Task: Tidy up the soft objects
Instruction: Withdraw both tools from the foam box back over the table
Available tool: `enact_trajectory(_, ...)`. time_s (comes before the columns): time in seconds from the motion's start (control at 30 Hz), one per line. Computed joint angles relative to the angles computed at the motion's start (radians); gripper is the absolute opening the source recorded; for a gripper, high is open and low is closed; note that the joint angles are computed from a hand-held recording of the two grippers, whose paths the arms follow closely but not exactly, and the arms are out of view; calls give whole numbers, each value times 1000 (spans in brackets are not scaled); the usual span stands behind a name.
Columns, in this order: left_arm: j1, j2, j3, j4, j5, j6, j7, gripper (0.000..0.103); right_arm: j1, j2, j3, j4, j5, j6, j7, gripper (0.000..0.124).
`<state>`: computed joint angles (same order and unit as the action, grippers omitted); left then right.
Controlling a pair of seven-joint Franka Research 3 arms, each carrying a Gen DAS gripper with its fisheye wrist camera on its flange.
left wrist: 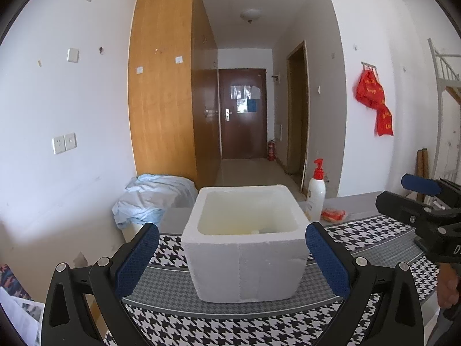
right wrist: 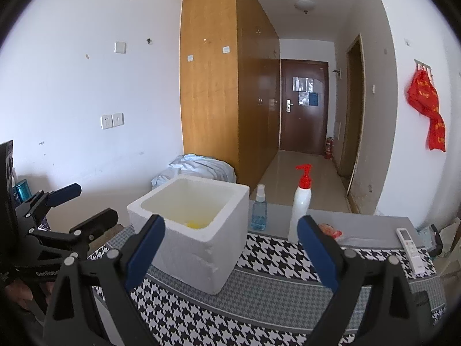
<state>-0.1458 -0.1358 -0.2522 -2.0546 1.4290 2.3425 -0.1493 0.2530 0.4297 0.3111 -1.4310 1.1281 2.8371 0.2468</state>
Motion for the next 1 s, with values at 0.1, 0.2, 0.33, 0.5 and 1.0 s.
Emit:
enact_trajectory(0.1, -7, -9, -12, -12, 27, -17, -30, 102, -27, -31, 24, -46, 85, 15, -79, 95)
enact_trajectory(0.2, -18, -16, -25, -24, 55, -44, -70, 102, -33, -62, 22, -88, 169, 27, -156, 95)
enact_trajectory(0.33, -32, -19, -35, -31, 70, -64, -87, 102, -27, -91, -6, -118, 251, 7, -201, 95)
enact_trajectory(0.5, -46, -27, -44, -43, 82, -87, -124, 102, -15, -123, -46, -153, 334, -13, -249, 95)
enact_trajectory(1.0, -77, -54, -65, -94, 110, -121, -169, 102, 24, -200, -122, -263, 546, -45, -418, 95)
